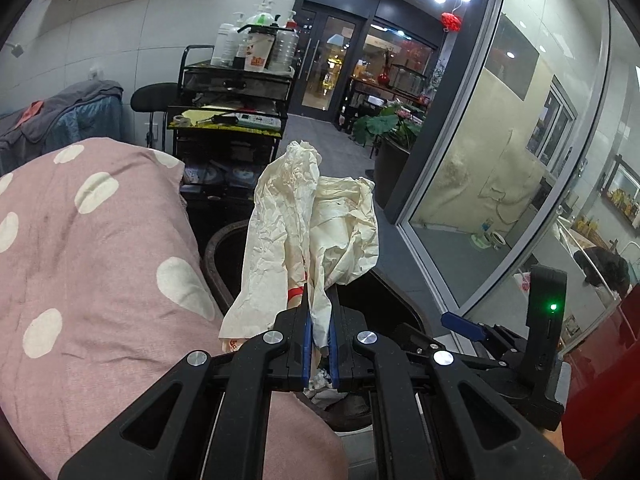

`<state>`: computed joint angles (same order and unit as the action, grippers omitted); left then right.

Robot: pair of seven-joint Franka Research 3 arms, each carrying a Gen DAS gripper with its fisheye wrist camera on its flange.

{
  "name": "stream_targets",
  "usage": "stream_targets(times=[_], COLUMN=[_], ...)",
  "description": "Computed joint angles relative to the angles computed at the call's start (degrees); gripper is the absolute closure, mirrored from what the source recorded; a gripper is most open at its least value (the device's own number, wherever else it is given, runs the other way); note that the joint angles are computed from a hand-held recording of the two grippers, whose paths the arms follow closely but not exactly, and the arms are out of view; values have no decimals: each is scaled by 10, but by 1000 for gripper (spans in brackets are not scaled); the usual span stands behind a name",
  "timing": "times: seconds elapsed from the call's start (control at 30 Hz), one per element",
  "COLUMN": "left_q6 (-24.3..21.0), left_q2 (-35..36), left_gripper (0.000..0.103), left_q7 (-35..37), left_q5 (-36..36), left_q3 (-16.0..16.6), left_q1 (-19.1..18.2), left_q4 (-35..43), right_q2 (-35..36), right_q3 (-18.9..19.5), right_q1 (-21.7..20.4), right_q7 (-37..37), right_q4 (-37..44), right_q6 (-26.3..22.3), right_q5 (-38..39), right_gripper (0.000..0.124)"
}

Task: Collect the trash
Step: 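Carry the red-printed paper bag over the bin and open the left tool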

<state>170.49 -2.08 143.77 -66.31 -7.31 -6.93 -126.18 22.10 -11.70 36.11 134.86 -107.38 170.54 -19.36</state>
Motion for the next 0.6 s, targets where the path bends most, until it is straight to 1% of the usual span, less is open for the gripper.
stream_targets(times=[0.13, 0.27, 0.3, 0.37, 0.43, 0.53, 0.6], left_q6=[-17, -30, -33, -33, -25, -5, 5], left_q2=[20, 43, 50, 59, 65, 63, 57], left_gripper=[96, 96, 93, 79, 43, 23, 17], left_q7=[-49, -103, -122, -153, -165, -152, -146], left_q5=[59, 127, 149, 191, 203, 181, 175], left_q3=[-4, -13, -15, -21, -30, -44, -49], left_q1=[7, 19, 22, 28, 35, 44, 46], left_q4=[12, 25, 29, 32, 35, 31, 24], right_q2=[-4, -11, -12, -12, -13, -14, -14], right_q3=[-14, -25, -22, -19, -16, -16, -19], right_q1=[6, 9, 5, 1, -3, -6, -5], right_q7=[17, 43, 43, 48, 54, 69, 82], right_q4=[-7, -16, -17, -17, -17, -16, -15], right_q6=[-4, -6, -9, -13, -17, -21, -25], right_q5=[-10, -29, -31, -36, -42, -53, -65], right_gripper=[45, 40, 40, 40, 40, 39, 36])
